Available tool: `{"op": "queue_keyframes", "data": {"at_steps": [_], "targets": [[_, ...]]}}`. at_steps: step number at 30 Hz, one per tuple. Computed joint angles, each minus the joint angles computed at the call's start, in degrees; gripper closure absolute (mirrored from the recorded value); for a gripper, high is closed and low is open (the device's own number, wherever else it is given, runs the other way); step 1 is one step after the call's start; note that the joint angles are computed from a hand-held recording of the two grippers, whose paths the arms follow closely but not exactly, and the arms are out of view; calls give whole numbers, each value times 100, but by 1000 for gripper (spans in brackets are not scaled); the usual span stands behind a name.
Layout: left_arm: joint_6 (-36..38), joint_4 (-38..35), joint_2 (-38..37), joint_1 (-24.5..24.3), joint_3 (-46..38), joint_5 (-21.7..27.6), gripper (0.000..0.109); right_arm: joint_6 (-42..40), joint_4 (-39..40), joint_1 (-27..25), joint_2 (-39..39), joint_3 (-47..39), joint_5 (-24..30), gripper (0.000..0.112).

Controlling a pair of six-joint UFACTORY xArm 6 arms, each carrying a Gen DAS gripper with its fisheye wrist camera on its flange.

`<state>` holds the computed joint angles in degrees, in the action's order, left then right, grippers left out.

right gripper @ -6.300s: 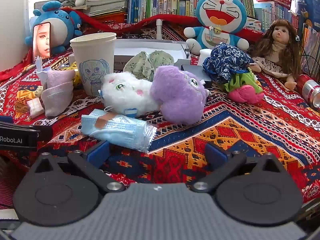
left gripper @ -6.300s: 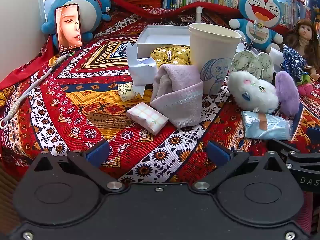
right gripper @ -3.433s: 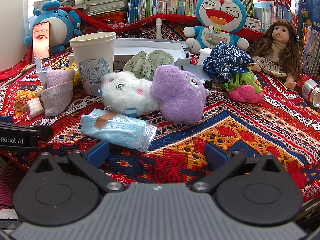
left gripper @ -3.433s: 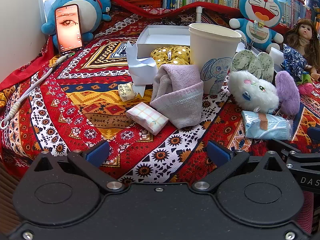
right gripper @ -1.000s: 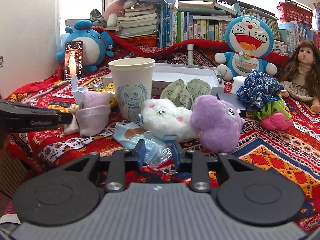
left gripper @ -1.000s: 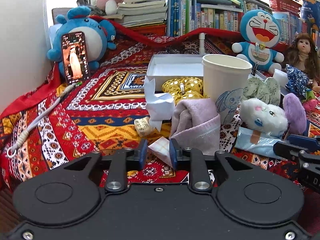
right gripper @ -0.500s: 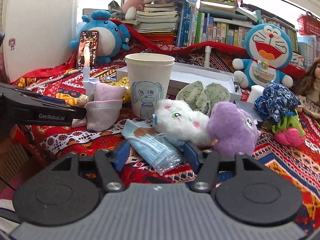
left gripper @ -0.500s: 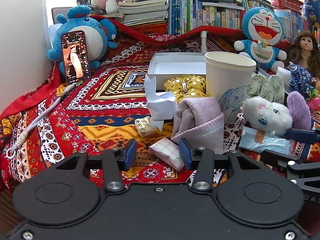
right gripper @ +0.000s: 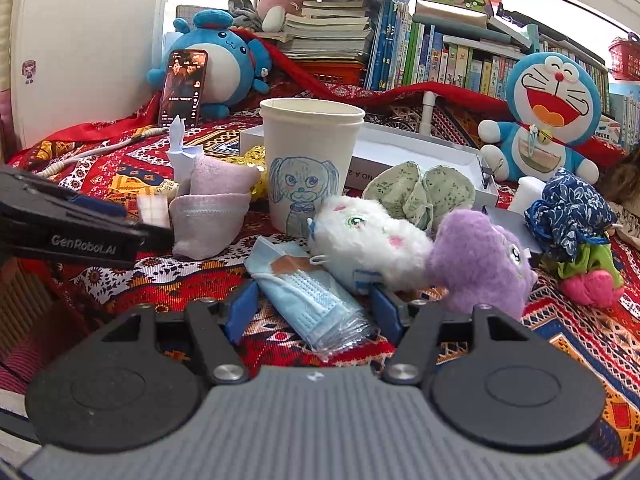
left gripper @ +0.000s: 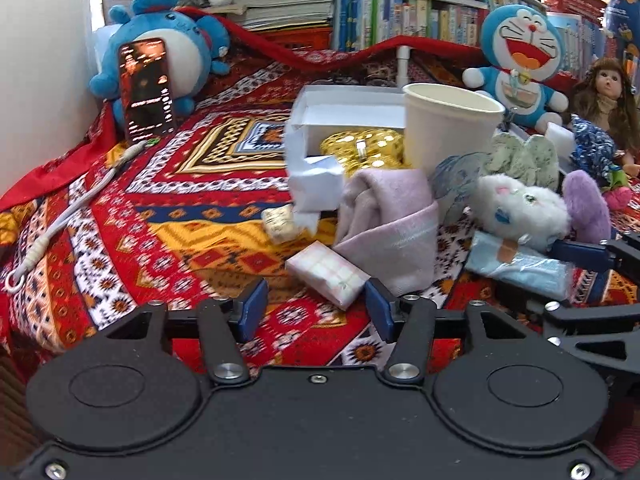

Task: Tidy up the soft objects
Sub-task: 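Close the left gripper on the tissue pack while the right gripper grasps the mask packet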

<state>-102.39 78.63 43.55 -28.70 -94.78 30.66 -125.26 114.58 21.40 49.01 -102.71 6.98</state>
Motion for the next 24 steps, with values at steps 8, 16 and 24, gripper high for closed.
{"op": "queue_keyframes", "data": {"at_steps": [8,16,24], "targets": [[-275,-61,-111,21,141,312,56,-114,180,-3,15,-23,4,38],[-356,-112,-72,23,58,502,56,-122,198,-8,10,-14,18,38],[-376,-61,56,42,-144,416,58,-235,311,-21,6,-29,39,38]]}}
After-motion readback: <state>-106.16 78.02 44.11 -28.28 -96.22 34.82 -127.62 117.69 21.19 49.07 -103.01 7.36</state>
